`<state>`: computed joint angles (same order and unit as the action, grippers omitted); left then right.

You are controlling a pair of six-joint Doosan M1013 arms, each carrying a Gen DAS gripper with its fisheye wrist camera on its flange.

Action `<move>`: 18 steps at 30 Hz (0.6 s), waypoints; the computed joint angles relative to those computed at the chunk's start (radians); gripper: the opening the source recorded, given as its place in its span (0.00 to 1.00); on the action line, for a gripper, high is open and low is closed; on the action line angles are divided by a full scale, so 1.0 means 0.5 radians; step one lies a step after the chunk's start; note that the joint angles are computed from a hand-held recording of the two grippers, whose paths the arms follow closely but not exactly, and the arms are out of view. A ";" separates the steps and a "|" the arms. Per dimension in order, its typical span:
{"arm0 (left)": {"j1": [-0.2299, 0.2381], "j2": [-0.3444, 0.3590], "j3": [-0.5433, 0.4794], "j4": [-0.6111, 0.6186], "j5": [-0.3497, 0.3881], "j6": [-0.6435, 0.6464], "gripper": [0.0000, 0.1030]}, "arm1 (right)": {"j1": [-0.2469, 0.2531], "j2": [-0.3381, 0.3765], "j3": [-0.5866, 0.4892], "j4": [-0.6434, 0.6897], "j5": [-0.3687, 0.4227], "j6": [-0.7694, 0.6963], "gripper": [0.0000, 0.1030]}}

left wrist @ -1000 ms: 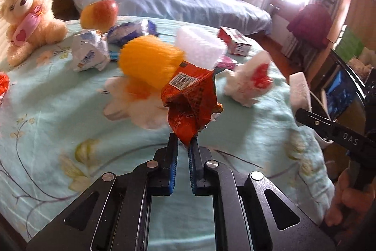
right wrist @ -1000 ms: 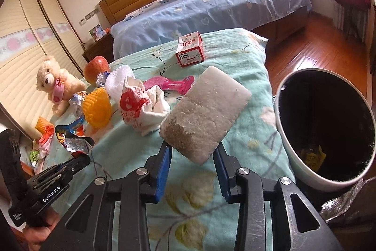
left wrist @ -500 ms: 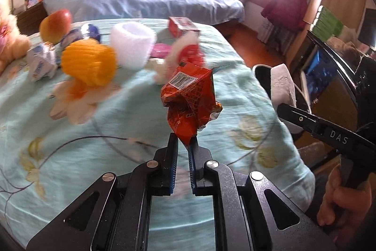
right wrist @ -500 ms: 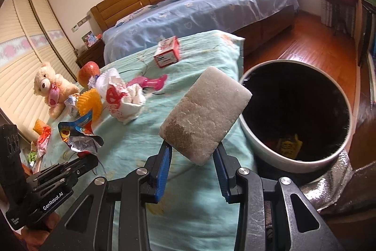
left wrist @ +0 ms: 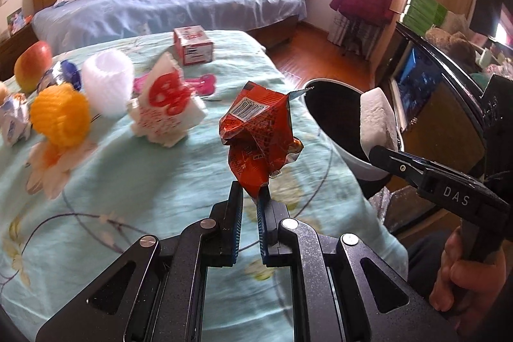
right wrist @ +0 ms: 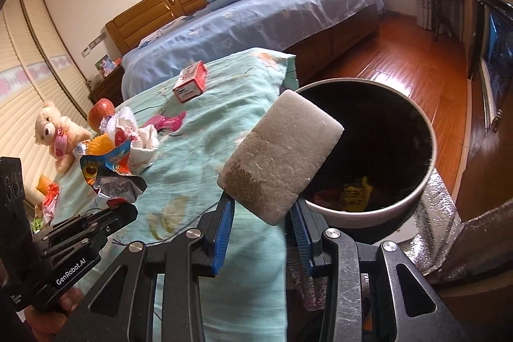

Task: Collect trash
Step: 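Carry the orange wrapper with the left tool while the right tool carries the foam block over the bin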

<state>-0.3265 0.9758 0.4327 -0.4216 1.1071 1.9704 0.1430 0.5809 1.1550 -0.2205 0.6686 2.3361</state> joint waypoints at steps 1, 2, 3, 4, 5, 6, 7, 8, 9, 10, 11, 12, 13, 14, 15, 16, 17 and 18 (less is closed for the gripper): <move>-0.004 0.007 -0.017 0.000 0.010 0.004 0.08 | -0.003 -0.005 0.007 -0.007 -0.002 0.009 0.36; -0.008 0.008 -0.020 -0.002 0.013 0.012 0.08 | -0.006 -0.009 0.015 -0.012 -0.005 0.016 0.36; -0.012 0.011 -0.027 -0.002 0.017 0.018 0.08 | -0.010 -0.014 0.023 -0.020 -0.008 0.028 0.36; -0.017 0.018 -0.042 -0.002 0.025 0.022 0.08 | -0.012 -0.019 0.031 -0.025 -0.011 0.036 0.36; -0.021 0.027 -0.059 -0.002 0.034 0.023 0.08 | -0.015 -0.025 0.040 -0.030 -0.014 0.045 0.36; -0.027 0.034 -0.074 0.000 0.042 0.025 0.08 | -0.019 -0.029 0.047 -0.033 -0.016 0.051 0.36; -0.030 0.036 -0.079 0.000 0.046 0.028 0.08 | -0.023 -0.032 0.053 -0.036 -0.018 0.057 0.36; -0.035 0.046 -0.099 0.001 0.058 0.028 0.08 | -0.026 -0.034 0.055 -0.038 -0.019 0.062 0.36; -0.039 0.052 -0.109 0.000 0.064 0.032 0.08 | -0.030 -0.038 0.063 -0.040 -0.023 0.067 0.36; -0.044 0.052 -0.110 0.002 0.063 0.036 0.08 | -0.033 -0.043 0.071 -0.042 -0.027 0.072 0.36; -0.048 0.058 -0.124 0.006 0.068 0.037 0.08 | -0.036 -0.045 0.075 -0.046 -0.027 0.076 0.36; -0.053 0.067 -0.143 0.010 0.078 0.037 0.08 | -0.039 -0.049 0.080 -0.049 -0.030 0.082 0.36; -0.058 0.082 -0.171 0.014 0.092 0.032 0.08 | -0.042 -0.052 0.085 -0.051 -0.031 0.086 0.36; -0.062 0.100 -0.208 0.018 0.112 0.026 0.08 | -0.045 -0.056 0.091 -0.056 -0.032 0.091 0.36; -0.066 0.111 -0.231 0.020 0.123 0.023 0.08 | -0.048 -0.060 0.097 -0.061 -0.034 0.095 0.36; -0.069 0.121 -0.252 0.020 0.134 0.023 0.08 | -0.051 -0.063 0.101 -0.061 -0.033 0.098 0.36; -0.072 0.134 -0.277 0.020 0.145 0.025 0.08 | -0.055 -0.065 0.106 -0.060 -0.033 0.100 0.36; -0.077 0.147 -0.304 0.021 0.156 0.027 0.08 | -0.058 -0.067 0.109 -0.063 -0.031 0.105 0.36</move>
<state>-0.3652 1.0491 0.2806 -0.4109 1.1853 1.9837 0.1140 0.5475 1.2094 -0.2523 0.6530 2.3887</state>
